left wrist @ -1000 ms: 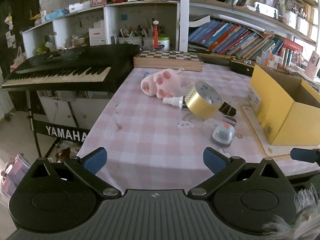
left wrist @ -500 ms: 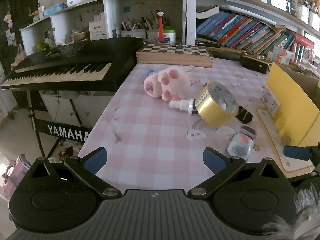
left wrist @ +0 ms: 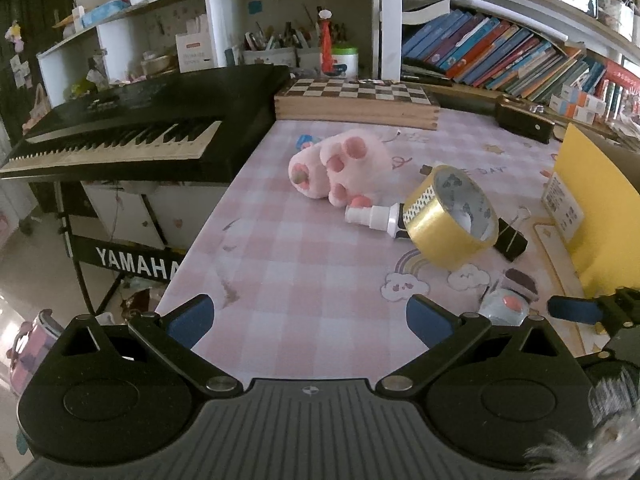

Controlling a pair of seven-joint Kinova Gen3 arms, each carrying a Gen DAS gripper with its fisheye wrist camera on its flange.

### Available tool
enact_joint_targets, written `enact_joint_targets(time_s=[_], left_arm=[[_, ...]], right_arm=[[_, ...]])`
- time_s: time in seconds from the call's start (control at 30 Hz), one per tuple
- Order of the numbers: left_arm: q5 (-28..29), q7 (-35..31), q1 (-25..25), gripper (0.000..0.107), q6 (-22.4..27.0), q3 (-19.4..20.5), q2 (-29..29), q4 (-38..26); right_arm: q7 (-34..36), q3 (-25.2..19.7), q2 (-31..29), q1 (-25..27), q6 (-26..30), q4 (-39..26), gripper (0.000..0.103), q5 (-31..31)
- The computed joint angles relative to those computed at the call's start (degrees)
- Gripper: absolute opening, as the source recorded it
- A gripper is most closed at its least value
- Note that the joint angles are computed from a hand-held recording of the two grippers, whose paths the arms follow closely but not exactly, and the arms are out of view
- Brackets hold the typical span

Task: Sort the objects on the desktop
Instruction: 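Grasp the grey toy car with the right gripper while the left tool approaches the tape, then grasp the yellow tape roll with the left gripper and lift it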

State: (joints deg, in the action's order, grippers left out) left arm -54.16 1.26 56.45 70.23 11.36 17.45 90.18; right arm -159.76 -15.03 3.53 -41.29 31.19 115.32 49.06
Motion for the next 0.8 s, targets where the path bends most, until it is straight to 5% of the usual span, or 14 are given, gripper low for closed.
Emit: enact_joint_targets(time_s=[0.07, 0.27, 0.63, 0.8], left_arm=[[0.1, -0.6, -0.5, 0.103, -0.6, -0.1, 0.2, -0.4], [-0.4, -3.7, -1.7, 0.103, -3.3, -1.0, 1.3, -2.5], [2.6, -21.5, -3.1, 0.103, -14.2, -5.9, 5.6, -9.6], [1.4, -32.9, -10.2, 0.103, -13.4, 4.2, 10.4, -15.6]], right_arm=[[1.3, 0.4, 0.5, 0.6, -1.2, -0.2, 0.093, -0.4], [7.2, 2.0, 0.6, 2.2, -7.0, 0.8, 0.064, -1.8], [27.7, 1.2, -2.6, 6.3, -9.9, 2.5, 0.064, -15.5], [33.6, 0.9, -3.0, 7.8, -10.6, 3.0, 0.064, -21.0]])
